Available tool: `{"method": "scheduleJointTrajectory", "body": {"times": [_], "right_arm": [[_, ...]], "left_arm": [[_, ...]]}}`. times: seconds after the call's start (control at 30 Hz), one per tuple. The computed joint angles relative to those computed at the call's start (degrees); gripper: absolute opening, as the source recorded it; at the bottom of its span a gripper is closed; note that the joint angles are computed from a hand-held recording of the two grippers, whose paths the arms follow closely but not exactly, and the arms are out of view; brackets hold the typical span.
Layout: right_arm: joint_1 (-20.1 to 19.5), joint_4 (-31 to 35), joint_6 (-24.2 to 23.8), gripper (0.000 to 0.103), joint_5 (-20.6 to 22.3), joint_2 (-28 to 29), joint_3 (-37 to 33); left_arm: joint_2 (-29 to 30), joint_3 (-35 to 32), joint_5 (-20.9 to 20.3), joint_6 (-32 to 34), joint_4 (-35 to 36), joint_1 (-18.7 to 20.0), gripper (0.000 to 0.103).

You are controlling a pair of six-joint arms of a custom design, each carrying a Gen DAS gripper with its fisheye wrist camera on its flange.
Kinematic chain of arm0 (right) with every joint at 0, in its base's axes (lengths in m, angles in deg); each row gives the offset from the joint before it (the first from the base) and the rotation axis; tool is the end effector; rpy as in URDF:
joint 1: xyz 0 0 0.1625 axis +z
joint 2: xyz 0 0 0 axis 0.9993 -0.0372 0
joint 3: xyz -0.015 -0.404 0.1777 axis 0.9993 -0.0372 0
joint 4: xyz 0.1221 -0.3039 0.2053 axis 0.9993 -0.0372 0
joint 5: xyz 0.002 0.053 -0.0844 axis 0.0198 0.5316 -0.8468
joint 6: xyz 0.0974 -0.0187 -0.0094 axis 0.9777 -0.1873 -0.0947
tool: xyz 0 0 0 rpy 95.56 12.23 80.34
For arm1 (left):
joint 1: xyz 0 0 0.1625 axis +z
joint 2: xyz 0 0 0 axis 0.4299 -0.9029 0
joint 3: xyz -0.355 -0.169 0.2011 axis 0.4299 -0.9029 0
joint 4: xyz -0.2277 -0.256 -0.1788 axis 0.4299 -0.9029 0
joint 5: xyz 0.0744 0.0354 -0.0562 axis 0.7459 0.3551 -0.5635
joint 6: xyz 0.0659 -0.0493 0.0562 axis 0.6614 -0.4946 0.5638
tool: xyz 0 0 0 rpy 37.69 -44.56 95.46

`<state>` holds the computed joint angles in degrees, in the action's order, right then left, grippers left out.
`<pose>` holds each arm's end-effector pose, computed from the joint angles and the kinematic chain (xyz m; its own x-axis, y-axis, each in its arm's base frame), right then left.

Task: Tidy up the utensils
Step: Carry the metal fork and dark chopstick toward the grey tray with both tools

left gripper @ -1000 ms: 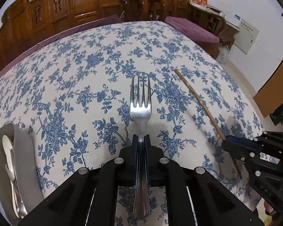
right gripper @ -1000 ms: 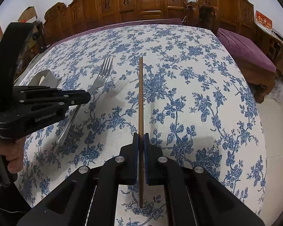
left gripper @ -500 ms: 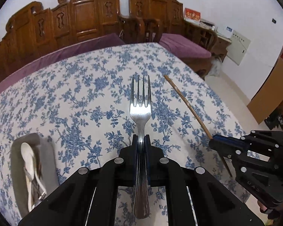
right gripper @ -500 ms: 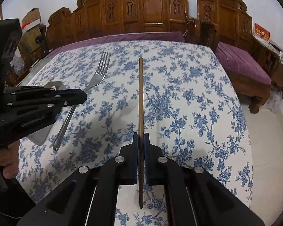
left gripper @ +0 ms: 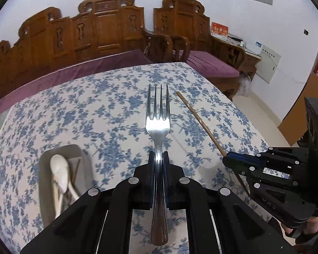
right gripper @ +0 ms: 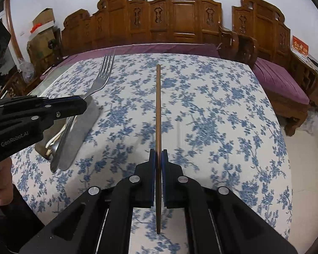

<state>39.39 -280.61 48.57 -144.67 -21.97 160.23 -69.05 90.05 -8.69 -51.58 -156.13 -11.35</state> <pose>0.2565 -0.2321 0.0938 -0.7578 -0.1798 0.6272 -0.5095 0.7636 -0.3966 -0.2114 -0.2542 0.2263 -0.6796 0.4457 -0.5826 0.6735 0.6938 -0.2548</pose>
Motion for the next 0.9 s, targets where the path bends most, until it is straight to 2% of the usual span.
{"method": "scheduleJointTrajectory", "body": {"times": [0.43,0.67,0.9], "right_arm": [[4.4,5.4,2.1,0.007,1.3,5.0,-7.5],[5.3,7.7,2.1,0.007,2.2,7.8,-11.6],[5.9,9.4,1.9,0.007,3.1,10.6,-15.0]], "left_arm": [[-13.0,-1.5,3.7,-0.4,14.1,2.5,0.006],[-17.4,-1.1,5.2,2.0,16.0,5.3,0.006],[-19.6,0.1,6.0,6.9,12.5,11.2,0.006]]}}
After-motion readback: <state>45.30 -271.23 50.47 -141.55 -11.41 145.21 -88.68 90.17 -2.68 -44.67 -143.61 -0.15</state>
